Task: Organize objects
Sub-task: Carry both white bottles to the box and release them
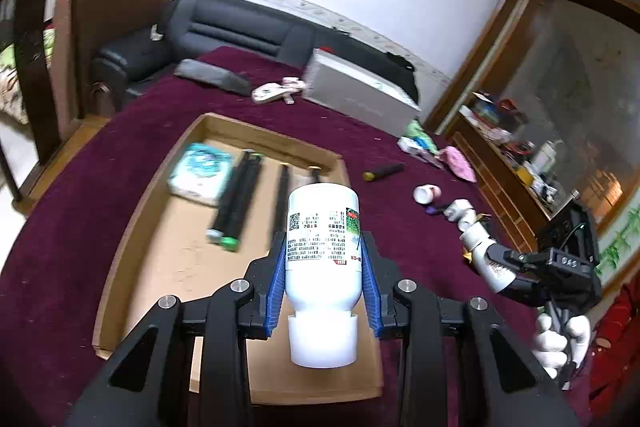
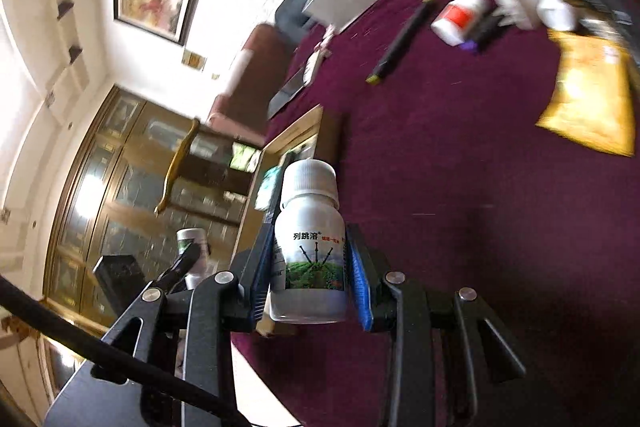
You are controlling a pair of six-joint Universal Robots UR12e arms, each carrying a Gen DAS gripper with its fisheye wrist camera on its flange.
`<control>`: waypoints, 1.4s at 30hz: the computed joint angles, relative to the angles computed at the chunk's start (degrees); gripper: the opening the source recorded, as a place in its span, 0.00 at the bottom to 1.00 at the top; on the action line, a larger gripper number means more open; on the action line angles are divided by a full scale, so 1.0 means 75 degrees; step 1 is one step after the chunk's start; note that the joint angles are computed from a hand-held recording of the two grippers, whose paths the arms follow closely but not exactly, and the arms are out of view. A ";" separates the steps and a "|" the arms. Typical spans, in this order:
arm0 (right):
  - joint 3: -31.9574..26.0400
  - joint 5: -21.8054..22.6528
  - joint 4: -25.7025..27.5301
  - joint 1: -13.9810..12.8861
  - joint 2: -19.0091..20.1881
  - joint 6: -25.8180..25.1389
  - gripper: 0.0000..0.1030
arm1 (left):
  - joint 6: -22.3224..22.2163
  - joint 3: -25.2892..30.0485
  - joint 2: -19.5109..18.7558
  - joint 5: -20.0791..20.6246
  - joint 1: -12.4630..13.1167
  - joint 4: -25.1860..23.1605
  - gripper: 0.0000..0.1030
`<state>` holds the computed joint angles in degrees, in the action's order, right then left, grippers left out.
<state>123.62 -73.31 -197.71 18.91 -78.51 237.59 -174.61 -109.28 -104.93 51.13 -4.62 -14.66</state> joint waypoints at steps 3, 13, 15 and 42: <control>-0.0543 0.0271 0.0469 0.0075 0.0334 -0.0211 0.32 | -0.0002 0.0060 -0.0119 0.0152 0.0091 -0.0092 0.28; -0.1757 0.0230 0.2327 0.0495 0.0862 -0.0948 0.32 | 0.0853 0.0572 -0.0584 0.0787 0.0029 -0.1039 0.28; -0.2071 0.0178 0.2687 0.0575 0.1024 -0.1049 0.32 | 0.1060 0.0627 -0.0602 0.0978 0.0008 -0.1230 0.28; -0.3614 -0.0431 0.5133 0.1103 0.1885 -0.2229 0.32 | 0.0092 0.0662 -0.0582 0.0570 0.0425 -0.0684 0.40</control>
<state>96.52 -76.54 -159.22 27.18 -64.37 220.87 -173.92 -104.32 -109.30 55.41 -1.43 -19.79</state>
